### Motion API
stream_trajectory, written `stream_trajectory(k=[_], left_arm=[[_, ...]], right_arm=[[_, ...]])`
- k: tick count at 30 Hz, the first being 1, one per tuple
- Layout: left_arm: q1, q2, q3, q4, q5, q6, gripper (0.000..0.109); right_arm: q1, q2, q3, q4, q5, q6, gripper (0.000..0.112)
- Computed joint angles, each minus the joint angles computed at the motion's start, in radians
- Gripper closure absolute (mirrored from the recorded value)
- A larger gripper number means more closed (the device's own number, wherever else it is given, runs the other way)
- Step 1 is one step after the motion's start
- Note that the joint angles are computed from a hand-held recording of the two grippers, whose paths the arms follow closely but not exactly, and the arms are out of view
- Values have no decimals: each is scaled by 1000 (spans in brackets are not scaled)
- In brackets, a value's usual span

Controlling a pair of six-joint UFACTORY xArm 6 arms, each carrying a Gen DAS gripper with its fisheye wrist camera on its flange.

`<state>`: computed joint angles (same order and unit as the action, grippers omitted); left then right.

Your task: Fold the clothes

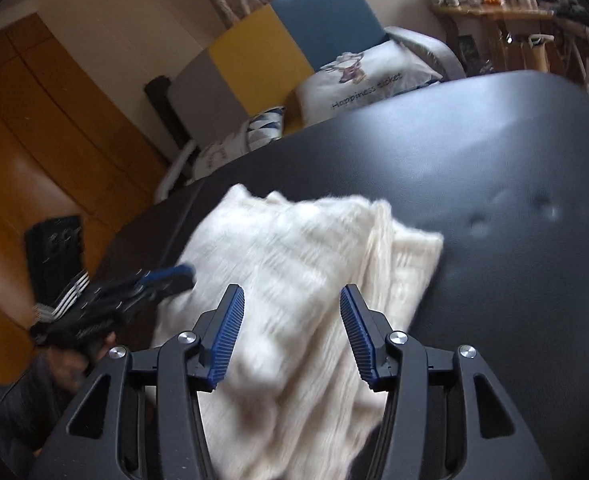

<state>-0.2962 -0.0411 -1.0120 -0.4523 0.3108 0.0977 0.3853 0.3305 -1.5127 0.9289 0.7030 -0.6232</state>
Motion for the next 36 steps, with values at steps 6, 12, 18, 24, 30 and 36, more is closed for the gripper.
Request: stream_trajectory(k=[6, 12, 18, 24, 30, 36], left_arm=[[-13, -9, 39, -56, -43, 39, 90], [-37, -28, 50, -212, -66, 190, 90], [-66, -31, 56, -299, -76, 269, 90], [-56, -6, 51, -160, -16, 176, 88], [-55, -89, 121, -151, -71, 147, 88], [-47, -205, 243, -73, -93, 67, 88]], right_arm=[[31, 178, -195, -129, 35, 185, 68], [84, 56, -78, -247, -145, -3, 92], [72, 90, -47, -446, -172, 140, 92], [27, 105, -67, -201, -121, 89, 78], [10, -22, 37, -64, -162, -10, 73], [6, -223, 236, 37, -25, -225, 73]])
